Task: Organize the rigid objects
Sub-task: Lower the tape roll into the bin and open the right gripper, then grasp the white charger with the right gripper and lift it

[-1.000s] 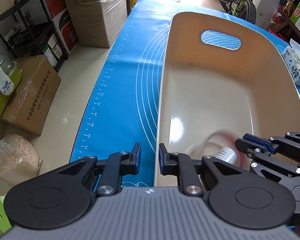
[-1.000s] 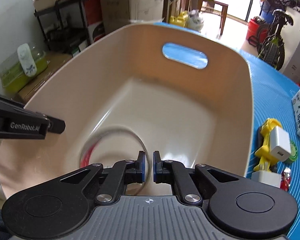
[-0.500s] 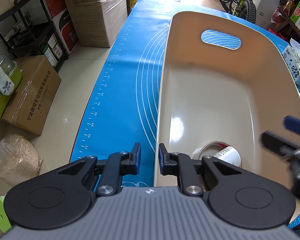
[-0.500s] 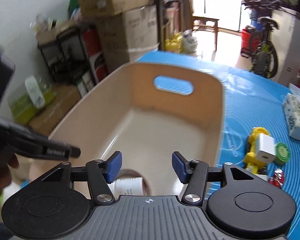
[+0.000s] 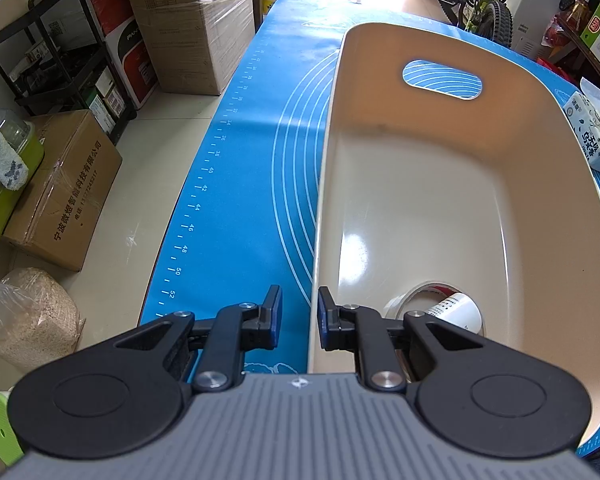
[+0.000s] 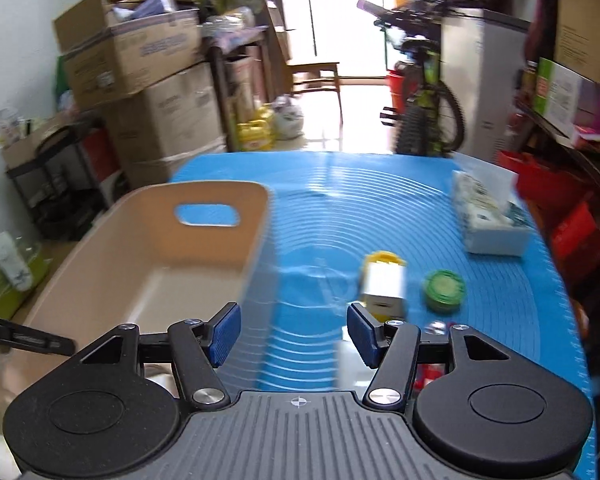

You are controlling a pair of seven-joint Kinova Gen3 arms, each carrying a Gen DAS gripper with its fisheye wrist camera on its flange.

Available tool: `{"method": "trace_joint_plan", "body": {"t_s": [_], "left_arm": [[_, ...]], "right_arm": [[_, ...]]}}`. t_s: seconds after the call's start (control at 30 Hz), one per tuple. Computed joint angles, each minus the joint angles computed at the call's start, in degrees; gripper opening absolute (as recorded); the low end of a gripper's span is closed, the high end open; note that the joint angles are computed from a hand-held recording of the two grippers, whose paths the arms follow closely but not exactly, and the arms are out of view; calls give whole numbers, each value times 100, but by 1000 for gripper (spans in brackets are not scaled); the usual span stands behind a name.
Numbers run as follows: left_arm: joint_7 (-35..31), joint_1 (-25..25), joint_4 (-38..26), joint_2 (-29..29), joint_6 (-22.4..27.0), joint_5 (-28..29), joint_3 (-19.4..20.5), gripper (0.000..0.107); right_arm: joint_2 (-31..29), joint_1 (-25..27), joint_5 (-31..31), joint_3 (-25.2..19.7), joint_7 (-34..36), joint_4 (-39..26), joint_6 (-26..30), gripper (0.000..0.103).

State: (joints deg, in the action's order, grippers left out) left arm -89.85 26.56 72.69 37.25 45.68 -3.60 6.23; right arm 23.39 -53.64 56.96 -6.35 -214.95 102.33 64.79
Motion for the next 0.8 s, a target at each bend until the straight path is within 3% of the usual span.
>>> {"method": "trace_joint_plan", "body": {"t_s": [0.27, 0.6, 0.8], "left_arm": [[2, 8, -2, 2, 2, -5, -4, 20], [-2, 15, 0, 4, 7, -20, -14, 20], [1, 16, -2, 5, 9, -26, -14, 20]], "right_arm": [[266, 150, -252, 67, -169, 298, -325, 70], [644, 206, -430, 299, 97, 217, -592, 70], [904, 128, -447, 440, 334, 32, -482, 70]]}}
